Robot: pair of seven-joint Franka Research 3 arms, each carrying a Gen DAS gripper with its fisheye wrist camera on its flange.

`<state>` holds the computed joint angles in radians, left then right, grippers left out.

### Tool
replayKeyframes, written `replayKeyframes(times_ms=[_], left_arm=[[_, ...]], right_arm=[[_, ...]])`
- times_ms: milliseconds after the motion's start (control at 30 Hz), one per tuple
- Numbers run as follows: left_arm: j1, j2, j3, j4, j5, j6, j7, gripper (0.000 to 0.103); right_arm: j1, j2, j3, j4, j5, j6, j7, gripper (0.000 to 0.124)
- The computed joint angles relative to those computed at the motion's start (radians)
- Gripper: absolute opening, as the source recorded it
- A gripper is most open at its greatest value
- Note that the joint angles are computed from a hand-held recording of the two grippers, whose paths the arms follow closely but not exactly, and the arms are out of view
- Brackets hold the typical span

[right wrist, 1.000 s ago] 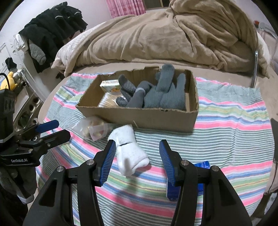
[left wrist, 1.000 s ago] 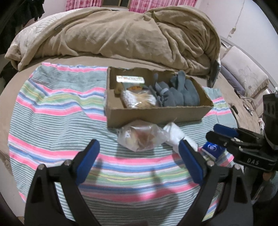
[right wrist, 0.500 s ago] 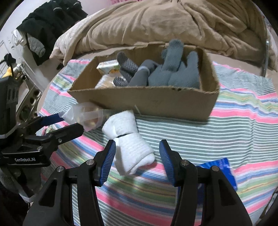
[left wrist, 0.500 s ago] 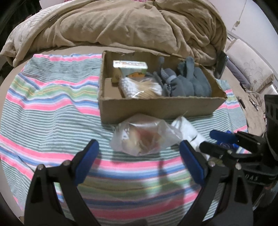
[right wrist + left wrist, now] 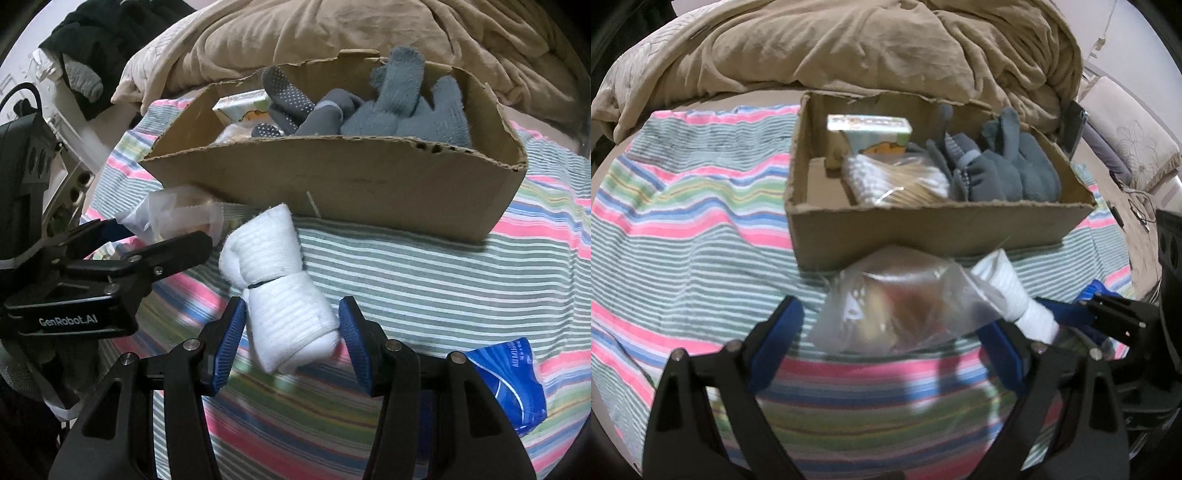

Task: Organize objects
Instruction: 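Grasp the snack bag with the left tool while the right tool grasps white rolled socks, then lift the snack bag and white socks toward the box with both tools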

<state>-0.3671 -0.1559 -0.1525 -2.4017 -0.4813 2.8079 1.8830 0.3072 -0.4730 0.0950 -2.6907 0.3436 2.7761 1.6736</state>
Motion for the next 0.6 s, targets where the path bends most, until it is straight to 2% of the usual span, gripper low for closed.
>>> replayKeyframes(times_ms=[133, 233, 333, 600], left_arm=[[-0.008, -0.002, 0.005, 0.002, -0.027, -0.002, 0.042, 0.071], [-0.02, -0.012, 0.017, 0.003, -0.077, -0.008, 0.092, 0.066], [-0.031, -0.025, 0.023, -0.001, -0.123, -0.007, 0.128, 0.064], [-0.045, -0.08, 0.042, -0.029, -0.162, -0.007, 0.164, 0.064]], right_arm=[[0.022, -0.012, -0.025, -0.006, 0.03, 0.0, -0.032, 0.047], [0.019, -0.029, -0.021, -0.011, 0.033, -0.012, -0.038, 0.039], [0.016, -0.054, -0.01, -0.017, 0.031, -0.016, -0.036, 0.034], [-0.016, -0.133, 0.028, -0.041, -0.015, -0.029, 0.023, 0.033]])
